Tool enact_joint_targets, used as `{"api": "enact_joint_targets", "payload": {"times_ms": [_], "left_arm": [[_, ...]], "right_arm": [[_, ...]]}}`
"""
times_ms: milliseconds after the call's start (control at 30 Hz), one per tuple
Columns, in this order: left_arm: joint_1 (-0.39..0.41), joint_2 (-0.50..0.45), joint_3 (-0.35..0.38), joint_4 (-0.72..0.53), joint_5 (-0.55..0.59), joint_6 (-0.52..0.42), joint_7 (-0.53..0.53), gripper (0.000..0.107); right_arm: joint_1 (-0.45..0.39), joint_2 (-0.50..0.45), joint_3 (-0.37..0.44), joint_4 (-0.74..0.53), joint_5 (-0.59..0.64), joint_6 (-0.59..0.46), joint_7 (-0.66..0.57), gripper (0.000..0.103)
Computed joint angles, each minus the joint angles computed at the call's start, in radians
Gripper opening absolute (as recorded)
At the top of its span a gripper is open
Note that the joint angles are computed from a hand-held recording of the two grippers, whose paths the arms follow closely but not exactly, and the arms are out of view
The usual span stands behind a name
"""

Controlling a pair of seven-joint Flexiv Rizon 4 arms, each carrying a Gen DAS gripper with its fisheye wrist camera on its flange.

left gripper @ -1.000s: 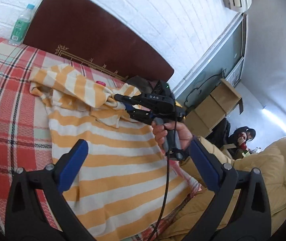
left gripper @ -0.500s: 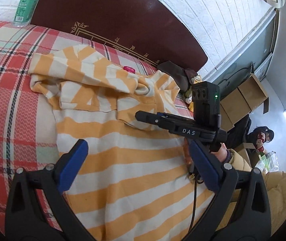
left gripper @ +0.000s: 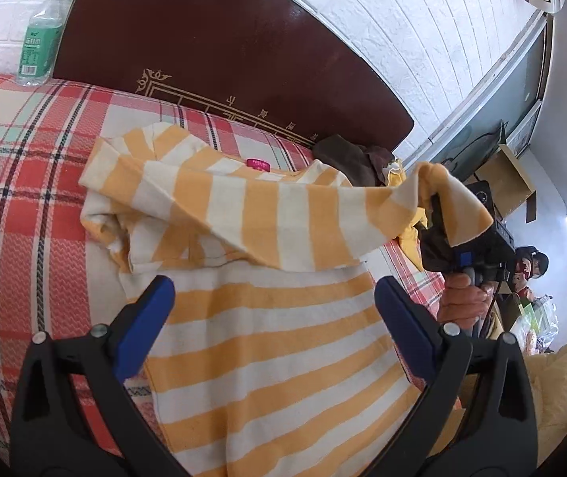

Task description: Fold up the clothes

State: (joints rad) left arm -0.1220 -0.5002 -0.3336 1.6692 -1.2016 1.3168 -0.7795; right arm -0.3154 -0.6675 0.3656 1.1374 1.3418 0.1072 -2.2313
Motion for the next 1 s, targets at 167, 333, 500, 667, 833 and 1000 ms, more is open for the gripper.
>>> {"api": "enact_joint_targets", "payload": {"times_ms": [167,333,500,667,833,1000], "left_arm": [[-0.001,-0.085,0.053,-0.109,0.199,-0.092,-0.174,0.101],[0.018,-0.128,0.046,-0.169,0.319,-0.136,-0.266,0.101],[0.038,-0.141,0.028,-0.186,0.368,-0.149,-0.310,0.101],[0.044,-0.162,0.025,-0.218,0.393,-0.162,-0.364,0.101],[0.030,-0.212,0.064,-0.311,0.462,-0.262,-0.491,0.101],[0.029,-0.267,0.080,-0.396,0.523,-0.344,-0.591,0.068]], "right_arm": [[0.035,-0.032,-0.059,0.008,-0.074,0.107,0.184,0.013],[0.127,0.002,-0.140,0.084,-0.331,0.302,0.295,0.045],[0.161,0.156,-0.128,0.234,-0.493,0.520,0.034,0.051],[0.259,0.295,-0.096,0.416,-0.661,0.711,-0.340,0.076],[0.416,0.292,-0.104,0.617,-0.890,1.047,-0.527,0.075],[0.420,0.233,-0.089,0.663,-1.021,1.182,-0.508,0.072]]}}
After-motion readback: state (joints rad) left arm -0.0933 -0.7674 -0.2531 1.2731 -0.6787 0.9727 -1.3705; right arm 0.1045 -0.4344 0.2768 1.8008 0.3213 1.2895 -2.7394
